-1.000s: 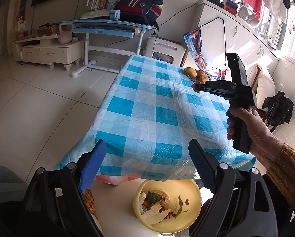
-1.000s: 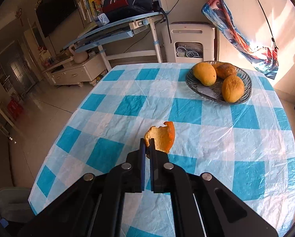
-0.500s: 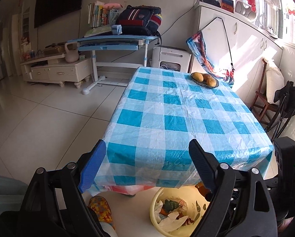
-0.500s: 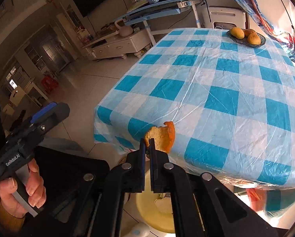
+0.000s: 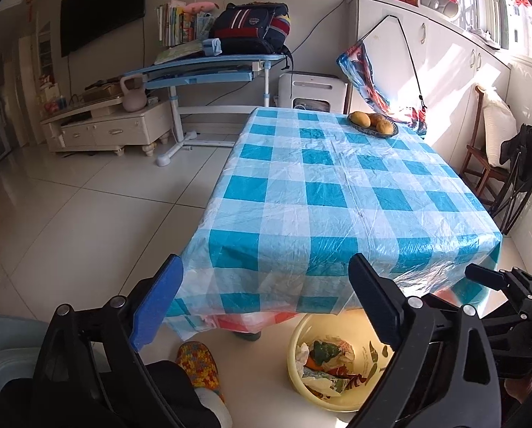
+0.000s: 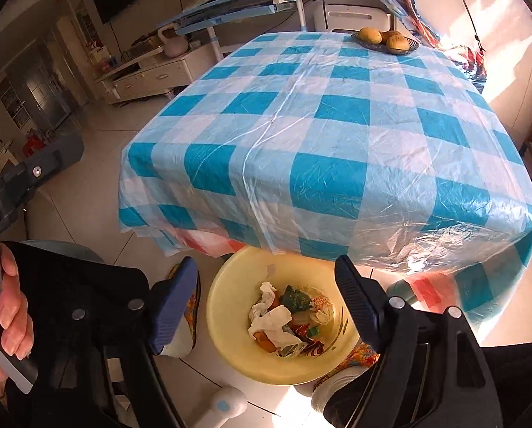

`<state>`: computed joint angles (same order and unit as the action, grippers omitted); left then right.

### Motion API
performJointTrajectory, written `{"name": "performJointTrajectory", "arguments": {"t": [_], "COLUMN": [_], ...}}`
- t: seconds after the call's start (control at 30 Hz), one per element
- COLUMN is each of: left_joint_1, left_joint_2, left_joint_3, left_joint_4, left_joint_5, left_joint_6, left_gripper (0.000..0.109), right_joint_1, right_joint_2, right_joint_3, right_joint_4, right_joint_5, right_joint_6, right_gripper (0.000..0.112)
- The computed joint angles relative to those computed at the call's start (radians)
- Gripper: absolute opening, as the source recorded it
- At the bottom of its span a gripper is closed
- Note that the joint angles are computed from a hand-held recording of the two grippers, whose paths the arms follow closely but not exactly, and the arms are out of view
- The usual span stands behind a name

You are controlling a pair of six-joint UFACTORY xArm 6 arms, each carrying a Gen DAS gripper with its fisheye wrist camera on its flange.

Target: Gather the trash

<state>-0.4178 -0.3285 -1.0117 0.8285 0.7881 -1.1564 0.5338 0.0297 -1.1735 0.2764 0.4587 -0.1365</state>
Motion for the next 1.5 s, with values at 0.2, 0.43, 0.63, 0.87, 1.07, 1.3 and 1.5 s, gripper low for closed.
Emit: {"name": "performJointTrajectory", "arguments": {"t": [0.2, 0.43, 0.63, 0.87, 1.07, 1.3, 1.5], "left_joint_1": [-0.003, -0.002, -0.009, -0.005, -0.003, -0.001, -0.001], "left_joint_2": [0.006, 0.015, 0.028, 0.031, 0.028, 0.028, 0.028], "left_joint_3": [-0.008, -0.015, -0.021, -0.023, -0.021, -0.019, -0.020], "left_joint_4": [0.005, -0.002, 0.005, 0.000, -0.002, -0.004, -0.005], "left_joint_5": [0.020, 0.027, 0.034, 0.037, 0.036, 0.034, 0.034], "left_joint_6": [0.003, 0.005, 0.014, 0.013, 0.014, 0.016, 0.017], "left_gripper": [0.093, 0.093, 0.093, 0.093, 0.093, 0.093, 0.093], "right_joint_1": [-0.008, -0.018, -0.017, -0.017, -0.017, -0.017, -0.016], "right_joint_2": [-0.025, -0.030, -0.029, -0.031, -0.031, -0.032, -0.030], "right_joint_3": [0.055, 0.063, 0.066, 0.070, 0.069, 0.069, 0.068], "right_joint_4": [-0.207, -0.244, -0.273, -0.282, -0.287, -0.291, -0.292], "right_joint_5": [-0.170, -0.164, -0.162, -0.162, -0.161, -0.159, -0.157], "right_joint_6": [0.175, 0.200, 0.220, 0.224, 0.225, 0.220, 0.216], "right_gripper": [0.093, 0.093, 0.093, 0.093, 0.093, 0.093, 0.093]}}
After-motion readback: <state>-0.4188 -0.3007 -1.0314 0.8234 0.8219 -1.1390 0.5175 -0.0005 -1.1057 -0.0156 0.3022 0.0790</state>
